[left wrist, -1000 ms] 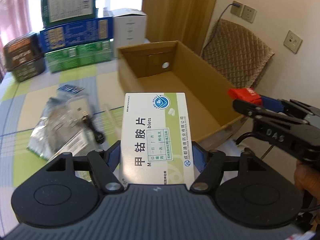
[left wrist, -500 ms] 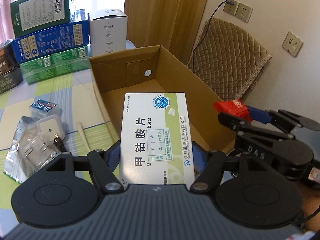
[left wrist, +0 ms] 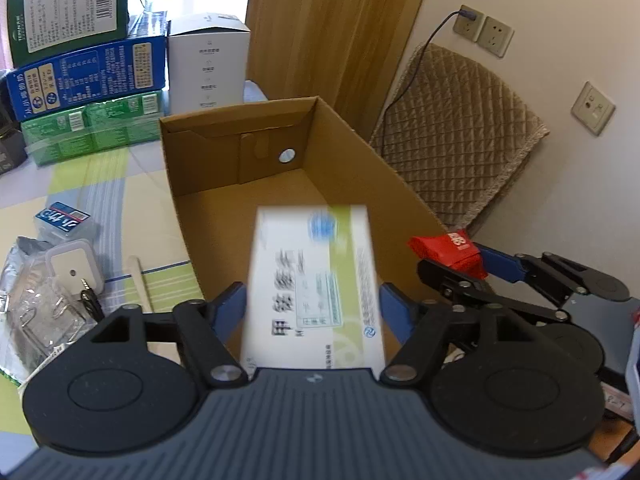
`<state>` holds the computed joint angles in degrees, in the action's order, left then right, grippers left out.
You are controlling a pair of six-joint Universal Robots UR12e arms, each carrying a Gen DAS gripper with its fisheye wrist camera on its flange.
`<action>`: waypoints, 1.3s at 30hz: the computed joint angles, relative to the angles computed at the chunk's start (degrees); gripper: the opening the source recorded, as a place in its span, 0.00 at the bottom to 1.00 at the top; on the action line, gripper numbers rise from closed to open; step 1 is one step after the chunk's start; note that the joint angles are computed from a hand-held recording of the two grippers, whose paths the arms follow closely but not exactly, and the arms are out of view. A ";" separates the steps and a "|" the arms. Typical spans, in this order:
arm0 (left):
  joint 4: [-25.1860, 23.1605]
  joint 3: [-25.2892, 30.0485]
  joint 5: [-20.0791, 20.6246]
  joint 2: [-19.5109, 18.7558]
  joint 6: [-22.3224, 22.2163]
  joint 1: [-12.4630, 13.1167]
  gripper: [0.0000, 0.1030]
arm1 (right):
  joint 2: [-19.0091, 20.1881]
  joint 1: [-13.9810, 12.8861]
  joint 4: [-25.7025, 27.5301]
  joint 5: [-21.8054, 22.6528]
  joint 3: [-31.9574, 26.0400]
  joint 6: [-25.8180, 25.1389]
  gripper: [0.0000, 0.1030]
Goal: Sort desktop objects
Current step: 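Carry both items to the cardboard box and open both grippers inside, then withdraw both tools from the cardboard box back over the table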
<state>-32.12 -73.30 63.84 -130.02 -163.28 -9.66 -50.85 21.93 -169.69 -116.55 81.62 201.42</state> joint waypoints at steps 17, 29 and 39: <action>3.11 -3.53 1.81 1.90 -1.27 1.56 0.69 | -0.07 0.45 -1.94 0.73 -0.13 0.04 0.69; 6.03 -8.10 3.33 4.85 -1.20 3.19 0.77 | -2.15 2.07 -1.93 -1.29 2.10 2.54 0.70; 8.89 -13.43 3.99 8.59 -0.73 5.62 0.86 | -3.38 4.75 -1.96 -2.20 2.72 4.39 0.91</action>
<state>-23.23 -86.73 67.82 -121.43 -164.02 -4.04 -54.23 26.68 -171.65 -118.74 84.33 205.81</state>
